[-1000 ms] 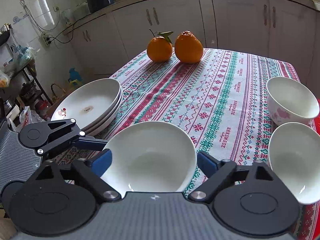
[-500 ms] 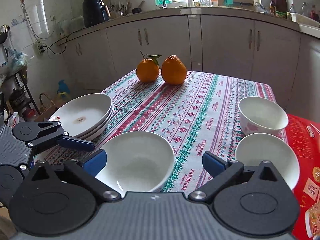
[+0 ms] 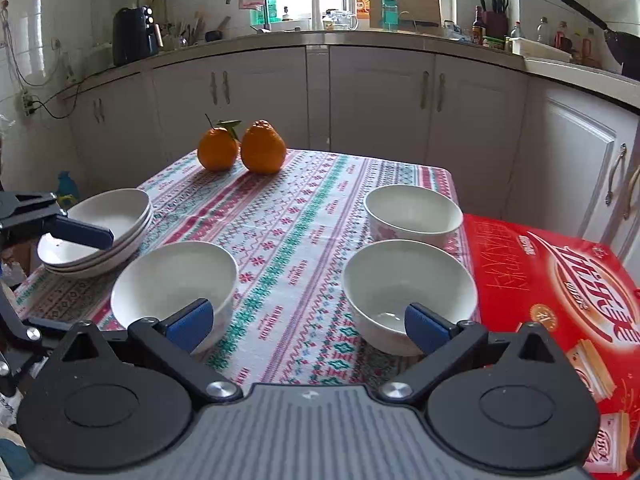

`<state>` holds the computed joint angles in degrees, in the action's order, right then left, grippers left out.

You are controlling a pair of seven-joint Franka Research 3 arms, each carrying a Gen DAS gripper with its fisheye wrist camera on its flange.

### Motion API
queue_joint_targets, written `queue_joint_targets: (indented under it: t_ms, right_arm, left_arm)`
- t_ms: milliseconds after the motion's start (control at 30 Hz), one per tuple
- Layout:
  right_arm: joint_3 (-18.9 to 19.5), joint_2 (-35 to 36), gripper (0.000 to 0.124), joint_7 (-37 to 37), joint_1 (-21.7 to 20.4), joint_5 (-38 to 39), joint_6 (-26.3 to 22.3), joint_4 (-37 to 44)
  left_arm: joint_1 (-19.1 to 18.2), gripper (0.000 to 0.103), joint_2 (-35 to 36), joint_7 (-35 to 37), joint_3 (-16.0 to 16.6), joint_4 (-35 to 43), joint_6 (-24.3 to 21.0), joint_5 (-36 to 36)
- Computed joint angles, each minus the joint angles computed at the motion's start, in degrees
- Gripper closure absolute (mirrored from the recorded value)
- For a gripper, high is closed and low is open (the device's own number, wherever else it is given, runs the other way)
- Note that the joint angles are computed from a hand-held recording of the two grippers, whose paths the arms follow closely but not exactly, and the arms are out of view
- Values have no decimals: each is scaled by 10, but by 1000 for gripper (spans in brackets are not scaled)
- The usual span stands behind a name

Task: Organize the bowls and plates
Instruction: 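Lower the bowl onto the tablecloth and open the right gripper, then move the left gripper to another flowered white bowl and close on its rim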

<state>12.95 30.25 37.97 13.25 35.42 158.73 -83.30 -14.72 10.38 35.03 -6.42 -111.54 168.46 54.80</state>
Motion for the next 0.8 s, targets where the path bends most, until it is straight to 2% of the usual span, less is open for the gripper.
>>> queue_joint_targets:
  t_ms: [100, 167, 500, 667, 800]
  right_arm:
    - [-24, -5, 21, 11, 17, -36, 39, -22]
    - [-23, -4, 21, 11, 14, -47, 49, -28]
    - [-16, 19, 21, 22, -7, -56, 47, -4]
    - [-24, 40, 21, 44, -7, -69, 37, 22]
    - [-7, 54, 21, 28, -23, -61, 20, 41]
  left_arm:
    - [0, 5, 19, 33, -6, 26, -2, -18]
    - [-3, 5, 34, 53, -7, 45, -5, -33]
    - [-25, 5, 118, 164, 5, 165, -25, -98]
    - [-24, 5, 169, 248, -7, 231, -41, -159]
    - [-24, 5, 211, 311, -19, 288, -63, -215]
